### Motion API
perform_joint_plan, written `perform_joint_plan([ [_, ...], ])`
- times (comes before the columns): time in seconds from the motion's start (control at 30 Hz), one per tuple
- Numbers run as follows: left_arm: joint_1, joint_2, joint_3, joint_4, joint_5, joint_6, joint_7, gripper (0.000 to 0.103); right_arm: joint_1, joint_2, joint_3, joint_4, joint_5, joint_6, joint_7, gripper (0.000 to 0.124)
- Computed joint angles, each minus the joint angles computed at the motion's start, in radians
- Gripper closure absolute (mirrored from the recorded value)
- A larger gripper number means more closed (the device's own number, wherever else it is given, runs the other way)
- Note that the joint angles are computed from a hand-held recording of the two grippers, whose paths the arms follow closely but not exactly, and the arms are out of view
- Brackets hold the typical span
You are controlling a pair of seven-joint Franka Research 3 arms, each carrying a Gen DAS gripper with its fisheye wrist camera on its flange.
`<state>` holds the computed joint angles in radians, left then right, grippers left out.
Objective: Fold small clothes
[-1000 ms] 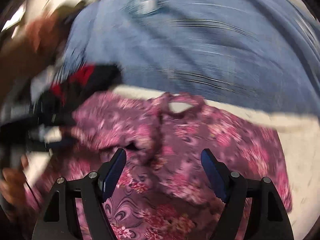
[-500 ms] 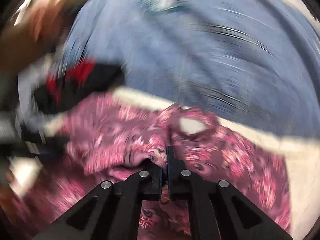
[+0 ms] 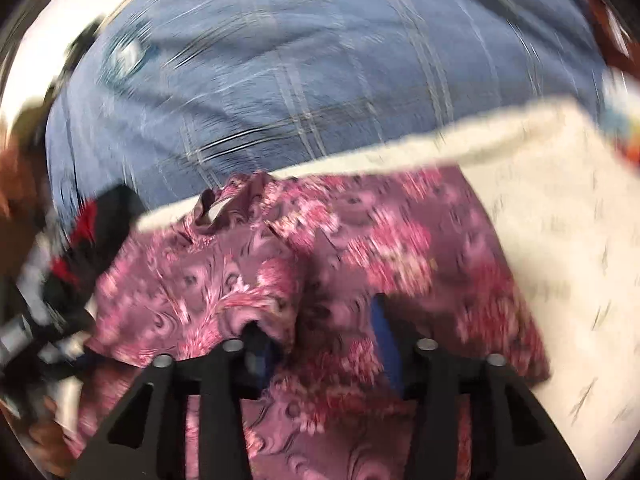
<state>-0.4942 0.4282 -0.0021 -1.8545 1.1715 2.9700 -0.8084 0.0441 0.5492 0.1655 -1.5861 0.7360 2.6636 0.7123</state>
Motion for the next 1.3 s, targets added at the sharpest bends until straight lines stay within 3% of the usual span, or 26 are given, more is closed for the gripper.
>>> perform_joint_plan([
  [0.07, 0.0, 0.0, 0.004, -0.004, 0.007, 0.005, -0.003, 0.022, -0.089, 0.033, 0.06, 0.067, 0.144, -0.118, 0.011, 0.079],
  [0.1, 0.001, 0.002, 0.005, -0.001, 0.01, 0.011, -0.003, 0.022, -0.133, 0.072, 0.069, 0.127, 0.241, -0.2, 0.112, 0.075],
  [0.17, 0.012, 0.012, -0.003, 0.008, -0.003, 0.03, 0.031, 0.022, -0.176, 0.128, 0.054, 0.187, 0.355, -0.28, 0.329, 0.071],
  [0.2, 0.02, 0.011, -0.022, 0.009, -0.045, -0.002, 0.084, 0.022, -0.178, 0.136, 0.038, 0.191, 0.357, -0.293, 0.388, 0.072],
  [0.27, 0.021, 0.013, -0.032, 0.013, -0.09, -0.029, 0.137, 0.022, -0.177, 0.108, 0.015, 0.146, 0.349, -0.265, 0.402, 0.072],
  [0.37, -0.002, 0.014, -0.003, 0.012, -0.08, -0.012, 0.107, 0.022, -0.219, 0.066, 0.029, 0.072, 0.454, -0.253, 0.378, 0.072],
  [0.57, -0.037, 0.017, 0.043, 0.018, -0.009, 0.015, 0.002, 0.022, -0.152, 0.084, -0.022, 0.124, 0.305, -0.254, 0.352, 0.07],
  [0.63, -0.051, 0.012, 0.064, 0.02, 0.053, 0.015, -0.066, 0.025, -0.112, 0.104, -0.045, 0.143, 0.226, -0.214, 0.388, 0.073],
  [0.67, -0.049, 0.005, 0.058, 0.015, 0.067, 0.0, -0.078, 0.039, -0.103, 0.108, -0.043, 0.147, 0.209, -0.189, 0.396, 0.074],
  [0.7, -0.041, -0.006, 0.045, 0.006, 0.071, -0.022, -0.075, 0.06, -0.096, 0.114, -0.042, 0.161, 0.185, -0.182, 0.402, 0.089],
  [0.77, -0.032, -0.032, 0.033, -0.016, 0.105, -0.047, -0.112, 0.075, -0.11, 0.12, -0.023, 0.189, 0.153, -0.219, 0.378, 0.117],
  [0.83, -0.002, -0.044, 0.007, -0.04, 0.099, -0.046, -0.126, 0.075, -0.151, 0.082, 0.024, 0.147, 0.226, -0.196, 0.287, 0.117],
  [0.9, 0.053, -0.036, -0.041, -0.062, 0.003, -0.023, -0.056, 0.076, -0.182, 0.039, 0.046, 0.092, 0.305, -0.188, 0.195, 0.117],
  [0.97, 0.038, -0.032, -0.002, -0.082, 0.045, 0.057, -0.144, 0.08, -0.16, 0.036, 0.012, 0.079, 0.282, -0.201, 0.214, 0.117],
  [1.07, 0.057, -0.083, -0.044, -0.141, -0.056, 0.016, -0.053, 0.082, -0.127, 0.074, -0.046, 0.088, 0.169, -0.246, 0.31, 0.117],
  [1.13, 0.05, -0.12, -0.043, -0.184, -0.066, 0.031, -0.085, 0.082, -0.168, 0.058, -0.02, 0.063, 0.224, -0.269, 0.275, 0.116],
  [1.2, 0.024, -0.155, -0.023, -0.211, 0.009, 0.058, -0.167, 0.082, -0.186, 0.033, -0.02, 0.045, 0.248, -0.294, 0.256, 0.108],
  [1.3, 0.037, -0.236, -0.084, -0.258, -0.025, -0.044, -0.115, 0.077, -0.2, -0.021, -0.032, -0.004, 0.289, -0.265, 0.2, 0.103],
])
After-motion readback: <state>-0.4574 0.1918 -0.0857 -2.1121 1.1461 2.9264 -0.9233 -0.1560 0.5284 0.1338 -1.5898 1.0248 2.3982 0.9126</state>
